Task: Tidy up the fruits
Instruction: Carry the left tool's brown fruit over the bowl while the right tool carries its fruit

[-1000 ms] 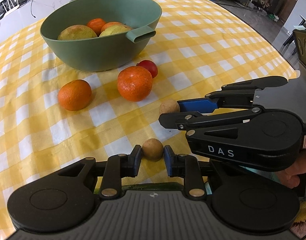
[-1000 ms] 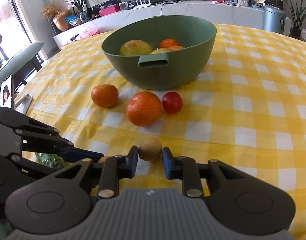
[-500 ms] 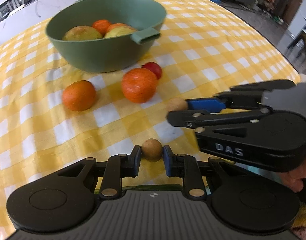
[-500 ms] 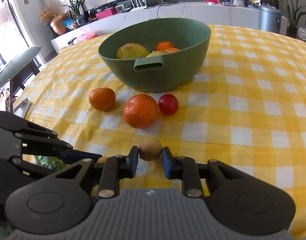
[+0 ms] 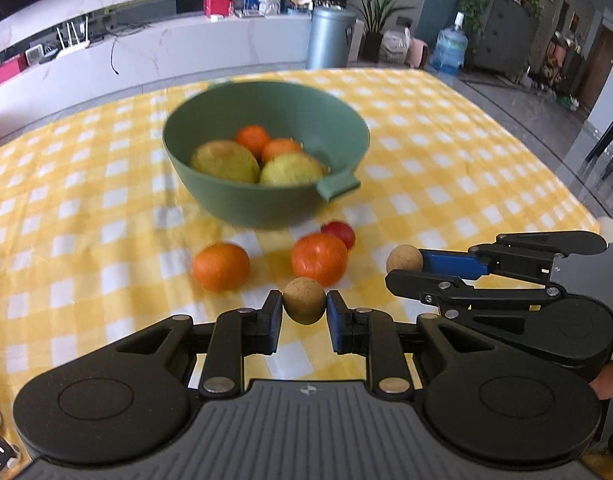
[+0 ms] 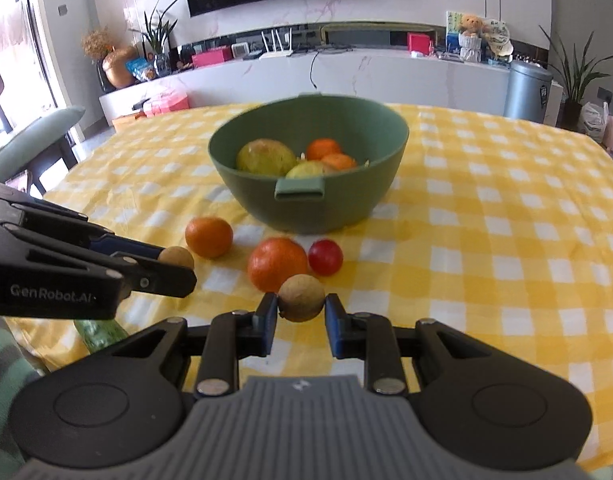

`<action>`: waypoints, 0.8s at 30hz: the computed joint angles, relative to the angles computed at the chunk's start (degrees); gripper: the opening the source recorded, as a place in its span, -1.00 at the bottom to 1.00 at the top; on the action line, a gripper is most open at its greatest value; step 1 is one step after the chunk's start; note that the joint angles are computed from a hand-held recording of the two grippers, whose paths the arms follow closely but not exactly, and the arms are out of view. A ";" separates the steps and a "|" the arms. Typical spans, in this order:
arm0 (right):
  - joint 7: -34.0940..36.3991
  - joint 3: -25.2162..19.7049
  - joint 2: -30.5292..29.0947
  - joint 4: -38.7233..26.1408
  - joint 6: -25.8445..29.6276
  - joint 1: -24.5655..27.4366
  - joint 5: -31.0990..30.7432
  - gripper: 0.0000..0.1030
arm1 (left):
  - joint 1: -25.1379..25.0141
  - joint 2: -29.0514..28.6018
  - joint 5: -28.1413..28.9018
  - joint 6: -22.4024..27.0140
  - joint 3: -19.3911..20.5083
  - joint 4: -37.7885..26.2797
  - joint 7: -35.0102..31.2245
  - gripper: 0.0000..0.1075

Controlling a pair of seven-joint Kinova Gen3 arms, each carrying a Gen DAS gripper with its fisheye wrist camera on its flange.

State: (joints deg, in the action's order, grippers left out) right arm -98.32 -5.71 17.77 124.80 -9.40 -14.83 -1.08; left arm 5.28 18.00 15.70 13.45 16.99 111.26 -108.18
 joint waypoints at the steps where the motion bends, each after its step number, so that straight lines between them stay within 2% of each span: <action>1: 0.10 0.10 -0.34 -0.06 -0.13 -0.04 0.08 -0.58 | -0.45 -0.24 0.25 0.03 0.36 -0.12 -0.27 -0.52; 10: 1.34 -0.75 -2.18 -2.65 0.33 1.03 2.25 -0.58 | 0.67 -1.02 0.25 1.06 -1.77 -3.68 1.50 -0.52; 17: 4.09 0.47 -1.61 -6.66 2.44 0.55 3.28 -0.58 | 3.69 0.70 -3.05 3.14 -4.46 -9.01 4.00 -0.52; 24: 7.81 3.22 0.60 -11.72 5.40 -1.05 2.95 -0.58 | 8.12 4.32 -8.14 6.39 -8.87 -15.77 9.70 -0.52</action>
State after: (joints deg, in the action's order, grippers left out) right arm -90.51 -2.49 18.37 113.08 -4.00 -15.89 1.88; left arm 13.40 22.33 7.56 19.84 8.12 95.49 -98.48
